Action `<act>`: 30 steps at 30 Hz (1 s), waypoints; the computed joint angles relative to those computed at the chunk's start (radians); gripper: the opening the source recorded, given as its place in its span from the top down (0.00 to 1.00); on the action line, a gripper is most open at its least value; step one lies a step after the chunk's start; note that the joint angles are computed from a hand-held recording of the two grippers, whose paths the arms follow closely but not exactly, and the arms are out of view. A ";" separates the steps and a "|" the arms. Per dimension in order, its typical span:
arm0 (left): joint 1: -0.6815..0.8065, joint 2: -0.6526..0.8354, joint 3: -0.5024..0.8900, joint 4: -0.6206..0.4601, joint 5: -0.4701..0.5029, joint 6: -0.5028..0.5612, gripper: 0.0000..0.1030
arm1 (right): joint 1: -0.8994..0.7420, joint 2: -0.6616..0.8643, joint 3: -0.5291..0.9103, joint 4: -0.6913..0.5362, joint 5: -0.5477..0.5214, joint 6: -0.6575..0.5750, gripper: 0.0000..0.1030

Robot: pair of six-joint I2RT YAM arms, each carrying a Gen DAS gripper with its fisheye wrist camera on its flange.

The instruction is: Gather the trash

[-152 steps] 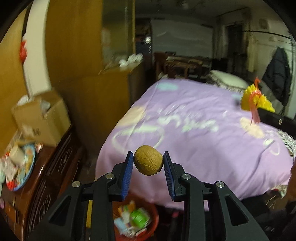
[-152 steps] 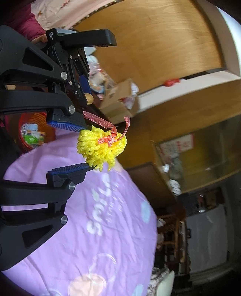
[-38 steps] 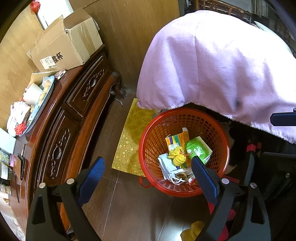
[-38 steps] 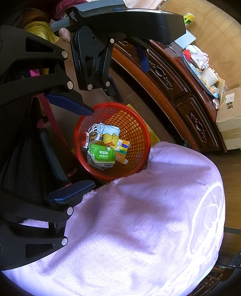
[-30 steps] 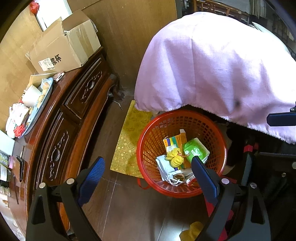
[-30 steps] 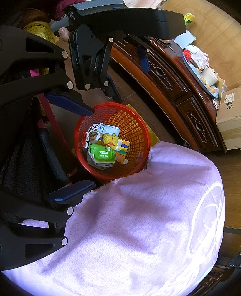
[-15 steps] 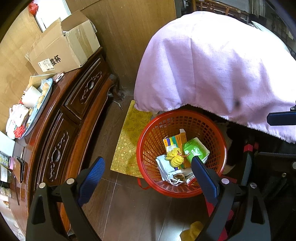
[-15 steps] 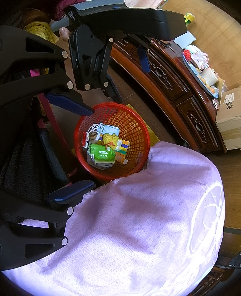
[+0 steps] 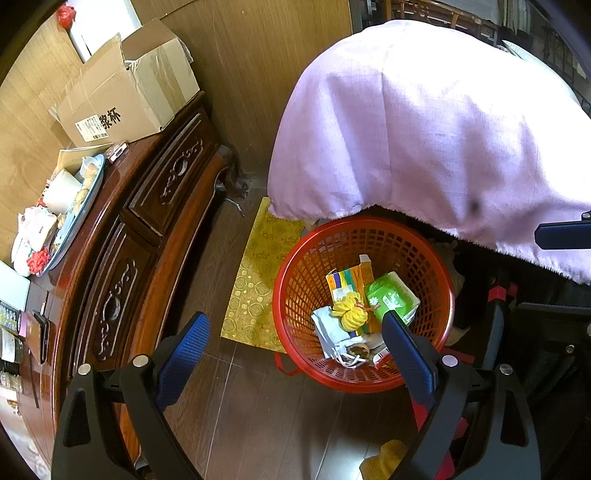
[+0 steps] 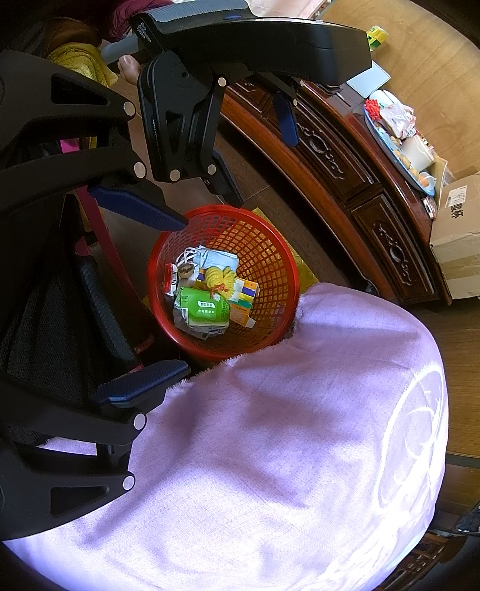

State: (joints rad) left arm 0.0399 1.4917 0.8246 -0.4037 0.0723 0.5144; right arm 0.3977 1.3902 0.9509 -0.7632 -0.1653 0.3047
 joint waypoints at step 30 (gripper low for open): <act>0.005 -0.013 -0.016 0.014 0.000 0.004 0.10 | 0.004 -0.010 -0.003 0.000 0.004 0.009 0.32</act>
